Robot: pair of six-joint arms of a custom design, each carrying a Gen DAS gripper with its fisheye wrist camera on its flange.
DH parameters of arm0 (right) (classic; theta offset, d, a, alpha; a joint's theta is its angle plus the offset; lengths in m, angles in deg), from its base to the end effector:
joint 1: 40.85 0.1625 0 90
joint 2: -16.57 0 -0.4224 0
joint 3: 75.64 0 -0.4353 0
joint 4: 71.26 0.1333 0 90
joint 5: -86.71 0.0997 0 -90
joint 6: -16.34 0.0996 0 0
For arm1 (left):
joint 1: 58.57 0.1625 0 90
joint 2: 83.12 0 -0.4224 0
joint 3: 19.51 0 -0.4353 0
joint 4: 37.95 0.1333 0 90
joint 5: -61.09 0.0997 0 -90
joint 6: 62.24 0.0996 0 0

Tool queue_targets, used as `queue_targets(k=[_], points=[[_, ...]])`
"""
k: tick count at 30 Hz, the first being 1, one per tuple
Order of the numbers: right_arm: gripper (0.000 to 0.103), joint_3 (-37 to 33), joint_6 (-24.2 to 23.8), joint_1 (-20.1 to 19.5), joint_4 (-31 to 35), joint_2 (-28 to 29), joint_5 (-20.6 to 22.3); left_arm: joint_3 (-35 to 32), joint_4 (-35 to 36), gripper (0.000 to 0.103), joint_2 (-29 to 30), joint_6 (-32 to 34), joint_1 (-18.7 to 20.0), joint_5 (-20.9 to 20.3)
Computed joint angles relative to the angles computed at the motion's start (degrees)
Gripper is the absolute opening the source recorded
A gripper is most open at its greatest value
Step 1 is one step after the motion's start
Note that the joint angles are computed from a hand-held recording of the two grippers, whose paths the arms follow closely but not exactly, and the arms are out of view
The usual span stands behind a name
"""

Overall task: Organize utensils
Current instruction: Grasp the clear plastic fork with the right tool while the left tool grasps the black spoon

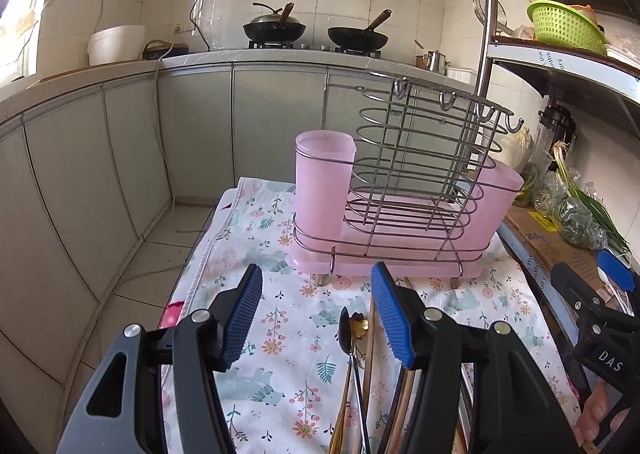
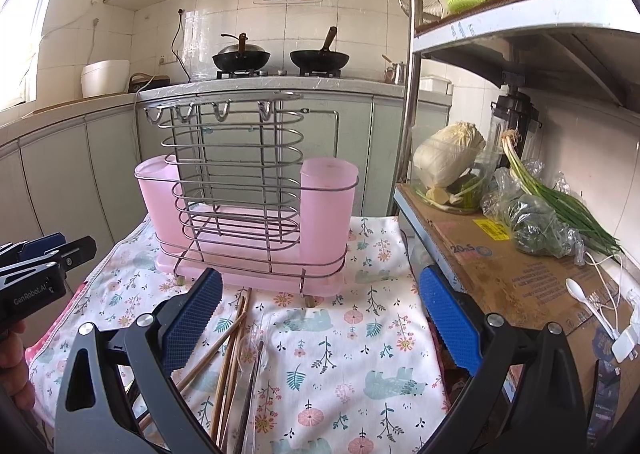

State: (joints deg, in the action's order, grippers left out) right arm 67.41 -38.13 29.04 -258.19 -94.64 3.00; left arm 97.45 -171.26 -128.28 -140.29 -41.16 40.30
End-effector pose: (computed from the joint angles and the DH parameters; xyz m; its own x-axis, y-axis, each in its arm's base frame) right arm 0.0155 -0.3771 0.3754 -0.6801 -0.1775 0.7113 -0.7032 0.4320 -0.5646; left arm -0.4137 -0.3670 -0.0301 -0.7543 -0.1595 -0.6368 0.4860 0.5163 -0.7051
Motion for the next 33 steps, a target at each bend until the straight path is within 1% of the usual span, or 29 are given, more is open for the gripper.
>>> queue_targets(k=[2,4,6,9,11,15,16,18,19,20,22,25,28,30,33], points=[[0.099,-0.6,-0.1,-0.2,1.4,0.1,-0.3,0.6,-1.7,0.056,-0.5,1.2,0.6,-1.1],[0.099,-1.1,-0.1,-0.5,3.5,0.0,-0.5,1.5,-5.1,0.056,-1.0,3.8,1.3,-2.6],[0.090,-1.7,-0.3,-0.5,5.4,0.2,-1.3,2.2,-6.6,0.056,-1.5,4.4,1.9,-3.8],[0.084,-2.2,-0.5,-0.6,7.9,0.6,-2.2,3.1,-9.3,0.056,-1.9,6.0,2.7,-5.6],[0.082,-2.5,-0.9,-0.7,9.2,1.0,-2.8,3.6,-11.2,0.056,-2.1,7.6,3.4,-7.0],[0.074,-3.4,-1.2,-0.8,12.9,1.6,-4.0,3.7,-16.1,0.056,-1.6,12.7,5.3,-12.2],[0.073,-3.7,-1.1,-0.9,14.0,1.8,-4.3,3.7,-17.8,0.055,-1.4,14.2,5.9,-14.0],[0.067,-4.7,-0.6,-1.0,17.1,2.3,-5.1,3.3,-20.4,0.048,-0.9,17.0,7.1,-17.5],[0.065,-5.2,-0.3,-1.1,18.6,2.5,-5.4,3.0,-21.1,0.042,-0.6,18.1,7.8,-19.0],[0.061,-5.6,0.1,-1.3,20.3,2.7,-5.6,2.6,-21.5,0.038,-0.4,19.0,8.5,-20.4],[0.055,-6.6,1.0,-1.5,23.5,3.0,-5.8,1.6,-22.6,0.035,0.2,21.2,10.1,-24.2],[0.049,-8.6,2.6,-1.9,28.8,3.5,-5.7,-0.3,-21.9,0.035,1.2,22.7,12.1,-27.3],[0.041,-10.6,4.7,-2.4,34.5,4.1,-5.0,-2.7,-20.1,0.035,2.0,23.1,14.2,-29.7],[0.033,-12.1,6.2,-2.8,38.1,4.7,-4.4,-4.0,-19.4,0.035,2.3,23.8,15.5,-31.4],[0.030,-14.0,8.4,-2.9,42.1,5.8,-4.1,-6.3,-16.8,0.035,3.1,24.8,17.0,-32.6]])
